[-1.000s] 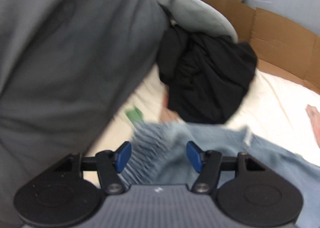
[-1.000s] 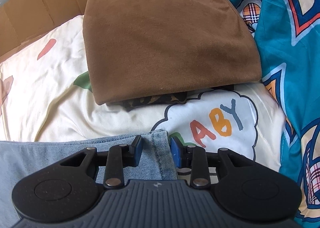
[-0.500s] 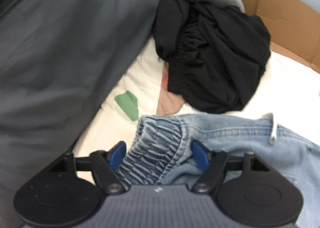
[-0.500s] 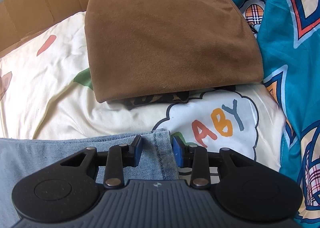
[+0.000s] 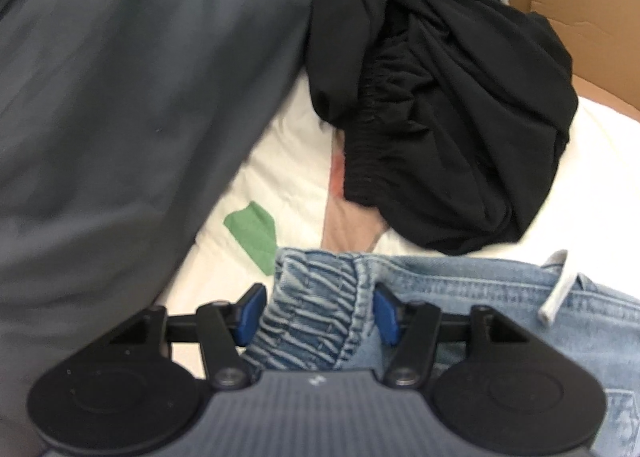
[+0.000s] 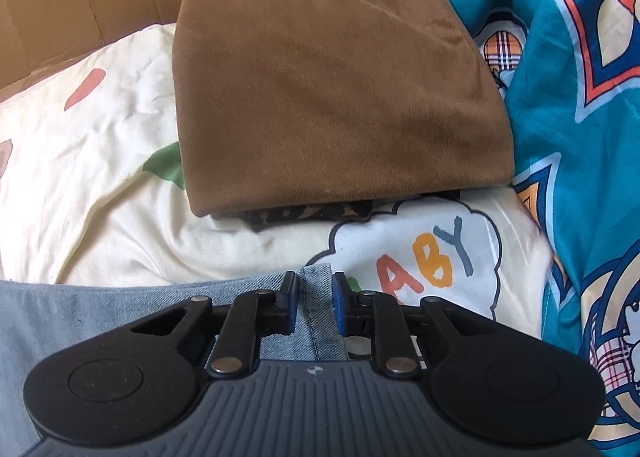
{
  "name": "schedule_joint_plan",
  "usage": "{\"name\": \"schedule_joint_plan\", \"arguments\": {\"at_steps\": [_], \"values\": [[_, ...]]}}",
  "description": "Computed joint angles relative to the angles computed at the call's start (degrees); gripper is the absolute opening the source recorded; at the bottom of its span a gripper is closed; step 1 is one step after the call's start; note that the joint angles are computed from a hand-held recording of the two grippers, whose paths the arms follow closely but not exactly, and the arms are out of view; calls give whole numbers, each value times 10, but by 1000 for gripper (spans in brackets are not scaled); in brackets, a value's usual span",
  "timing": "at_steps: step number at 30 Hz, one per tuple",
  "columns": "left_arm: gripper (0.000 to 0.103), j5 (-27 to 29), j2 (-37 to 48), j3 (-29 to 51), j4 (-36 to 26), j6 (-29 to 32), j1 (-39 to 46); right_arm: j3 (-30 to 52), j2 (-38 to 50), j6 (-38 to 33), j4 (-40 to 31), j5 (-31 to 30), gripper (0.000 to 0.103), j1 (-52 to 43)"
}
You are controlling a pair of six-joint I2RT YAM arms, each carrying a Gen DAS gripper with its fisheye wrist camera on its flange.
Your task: Fold clothes
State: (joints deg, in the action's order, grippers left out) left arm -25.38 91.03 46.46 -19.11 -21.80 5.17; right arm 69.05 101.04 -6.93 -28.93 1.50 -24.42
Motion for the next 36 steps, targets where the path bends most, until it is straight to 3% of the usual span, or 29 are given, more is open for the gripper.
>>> {"name": "schedule_joint_plan", "arguments": {"at_steps": [3,12,19,23,26,30,31,32,36], "values": [[61,7,8,2,9,6,8,6,1,7,-2,4,9,5],[62,10,14,-3,31,13,16,17,-1,20,-12,11,9,16],[77,1,30,-3,51,5,25,14,10,26,-3,26,9,25],[76,-5,30,-4,54,0,21,22,41,26,6,43,9,32],[69,5,2,-9,32,-8,14,39,64,24,-3,60,13,39],[69,-10,-61,-13,-19,-33,-11,77,75,5,-44,66,19,45],[68,-20,-77,-13,-31,-34,-23,91,76,-14,-62,57,21,43],[68,-28,-93,-17,-40,-33,-35,107,77,-33,-82,49,32,42],[70,-65,-146,-21,-86,-57,-99,185,68,-133,-186,15,36,39]]}}
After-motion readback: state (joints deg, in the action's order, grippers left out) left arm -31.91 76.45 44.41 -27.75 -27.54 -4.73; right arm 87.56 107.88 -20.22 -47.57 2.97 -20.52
